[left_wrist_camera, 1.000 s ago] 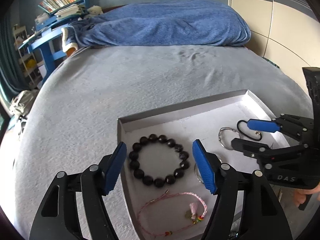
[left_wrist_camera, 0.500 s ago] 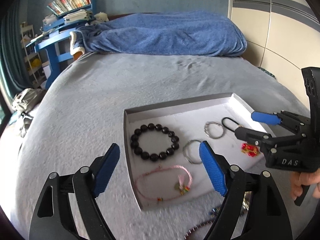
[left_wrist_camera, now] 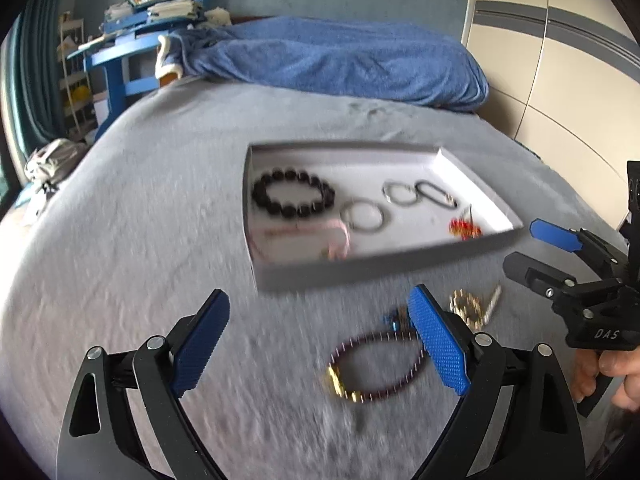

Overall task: Organize jewelry
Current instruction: 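Move both open tools back over the remaining jewelry pile, then grasp the dark red bead bracelet with the left tool while the right tool grasps the pearl hair pin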

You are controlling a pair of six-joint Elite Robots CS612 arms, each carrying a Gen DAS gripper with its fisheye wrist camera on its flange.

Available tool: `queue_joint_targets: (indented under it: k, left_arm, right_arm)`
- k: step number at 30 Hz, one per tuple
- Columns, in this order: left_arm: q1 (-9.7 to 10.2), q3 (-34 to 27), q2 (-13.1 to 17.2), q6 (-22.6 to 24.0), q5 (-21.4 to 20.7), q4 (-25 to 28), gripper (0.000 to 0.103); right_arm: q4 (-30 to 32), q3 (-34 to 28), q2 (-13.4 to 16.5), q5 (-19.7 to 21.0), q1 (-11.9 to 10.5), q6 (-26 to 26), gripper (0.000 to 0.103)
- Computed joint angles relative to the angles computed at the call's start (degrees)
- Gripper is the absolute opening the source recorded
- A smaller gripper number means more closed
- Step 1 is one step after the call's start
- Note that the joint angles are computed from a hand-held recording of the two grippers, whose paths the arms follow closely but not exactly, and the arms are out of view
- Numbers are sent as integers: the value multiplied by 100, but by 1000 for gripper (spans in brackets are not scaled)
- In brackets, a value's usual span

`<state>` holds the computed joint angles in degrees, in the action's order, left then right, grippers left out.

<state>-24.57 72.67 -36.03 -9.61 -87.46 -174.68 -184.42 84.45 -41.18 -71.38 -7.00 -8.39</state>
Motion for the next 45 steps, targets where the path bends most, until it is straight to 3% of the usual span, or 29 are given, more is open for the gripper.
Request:
queue_joint_targets:
  k: [12, 15, 21, 29, 32, 34, 42, 45]
  left_arm:
    - [-92, 445, -142, -76, -50, -17, 91]
    - [-95, 511, -173, -218, -15, 42, 91]
    - [-75, 606, -218, -406, -30, 14, 91]
    - [-60, 565, -207, -379, -152, 165, 90]
    - [-59, 512, -186, -311, -226, 259, 78]
    - [-52, 426, -151, -269, -271, 395, 65]
    - [-48, 205, -15, -184, -164, 438, 46]
    - [-60, 204, -6, -109, -124, 384, 34]
  right_arm:
    - [237, 416, -129, 9, -83, 179, 97]
    - [54, 524, -157, -15, -88, 216, 97]
    - [-16, 572, -174, -310, -3, -49, 97]
    - [141, 530, -163, -297, -12, -55, 97]
    - [237, 495, -153, -317, -7, -74, 97]
    - [280, 482, -151, -344, 1, -79, 97]
    - [314, 462, -145, -371, 7, -93, 97]
    - [372, 444, -141, -365, 2, -82, 97]
